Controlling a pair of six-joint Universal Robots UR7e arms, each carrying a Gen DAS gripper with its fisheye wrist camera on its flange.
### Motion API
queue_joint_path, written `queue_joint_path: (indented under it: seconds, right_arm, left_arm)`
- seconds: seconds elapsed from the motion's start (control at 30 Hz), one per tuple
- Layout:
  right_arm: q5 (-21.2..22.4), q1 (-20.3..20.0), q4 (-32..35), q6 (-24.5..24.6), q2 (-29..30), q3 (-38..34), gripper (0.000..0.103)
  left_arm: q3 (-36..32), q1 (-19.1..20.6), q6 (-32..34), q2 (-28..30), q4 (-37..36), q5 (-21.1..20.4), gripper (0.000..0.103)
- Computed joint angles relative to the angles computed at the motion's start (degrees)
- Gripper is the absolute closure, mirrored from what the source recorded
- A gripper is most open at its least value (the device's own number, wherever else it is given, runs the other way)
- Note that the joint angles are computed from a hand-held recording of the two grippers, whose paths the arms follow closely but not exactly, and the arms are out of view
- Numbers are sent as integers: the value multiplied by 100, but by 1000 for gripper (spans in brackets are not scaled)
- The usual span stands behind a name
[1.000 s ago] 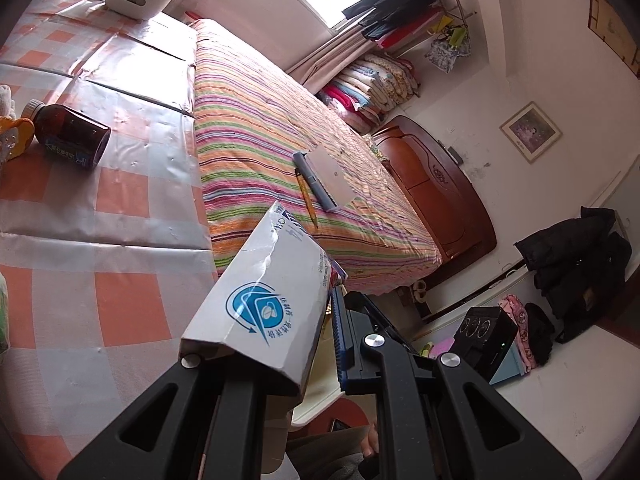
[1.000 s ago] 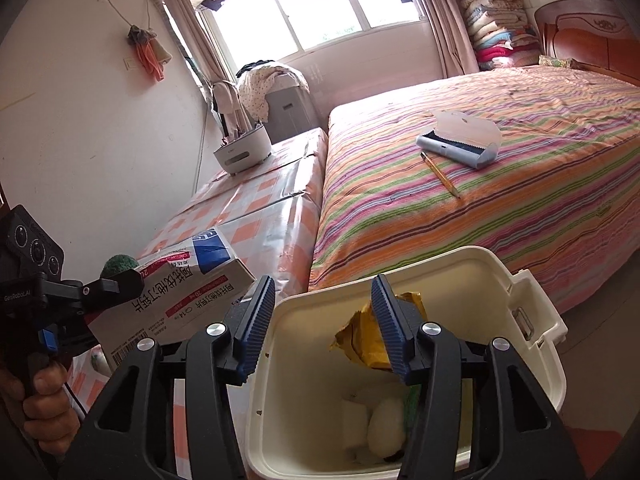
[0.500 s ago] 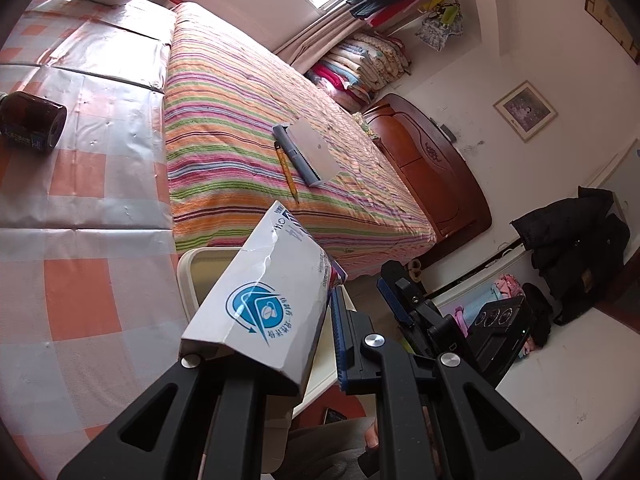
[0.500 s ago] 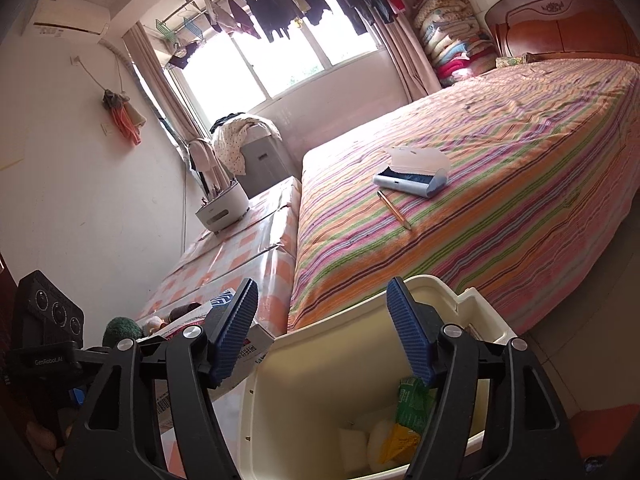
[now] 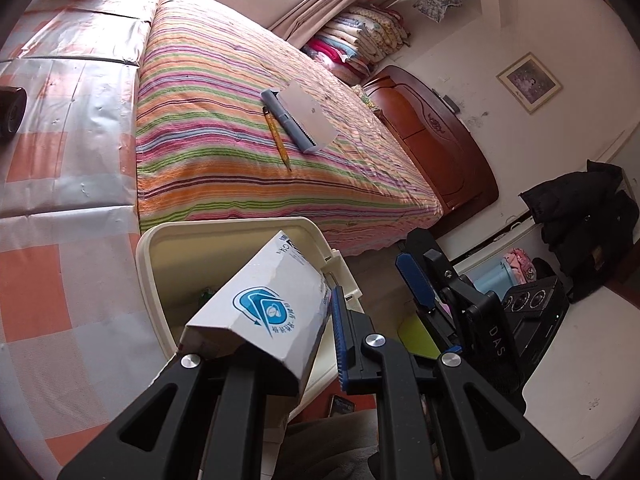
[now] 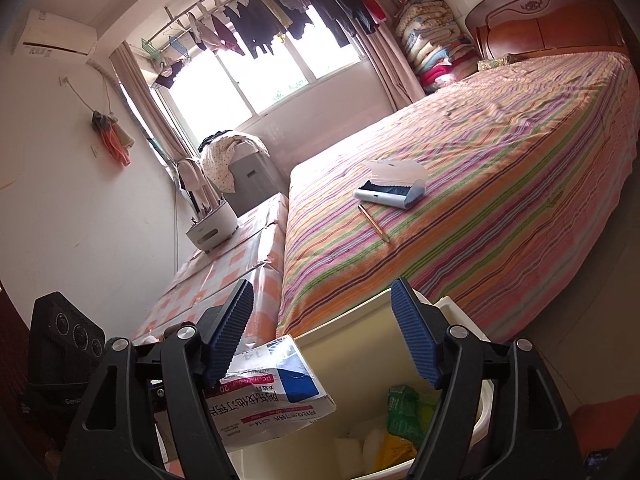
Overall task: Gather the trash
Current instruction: 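Lower the white box into the cream bin and open the left gripper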
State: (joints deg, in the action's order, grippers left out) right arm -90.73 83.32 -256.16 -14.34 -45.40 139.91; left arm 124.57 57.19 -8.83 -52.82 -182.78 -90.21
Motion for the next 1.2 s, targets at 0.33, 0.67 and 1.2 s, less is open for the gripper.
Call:
queue_joint_path:
  seconds: [0.33,0.67,1.2]
  right_arm:
    - [-2,-16,-27,-11,36,-3,32]
    - [118,-99,-351,109,74,29,32]
    - [328,-419,-778,508,18,130,31]
  left_arm:
    - [178,-311,-3,-24,-358,611,17]
    - [279,-486,367,-120,-604,262,11]
    - [31,-773,796,33,171,888,10]
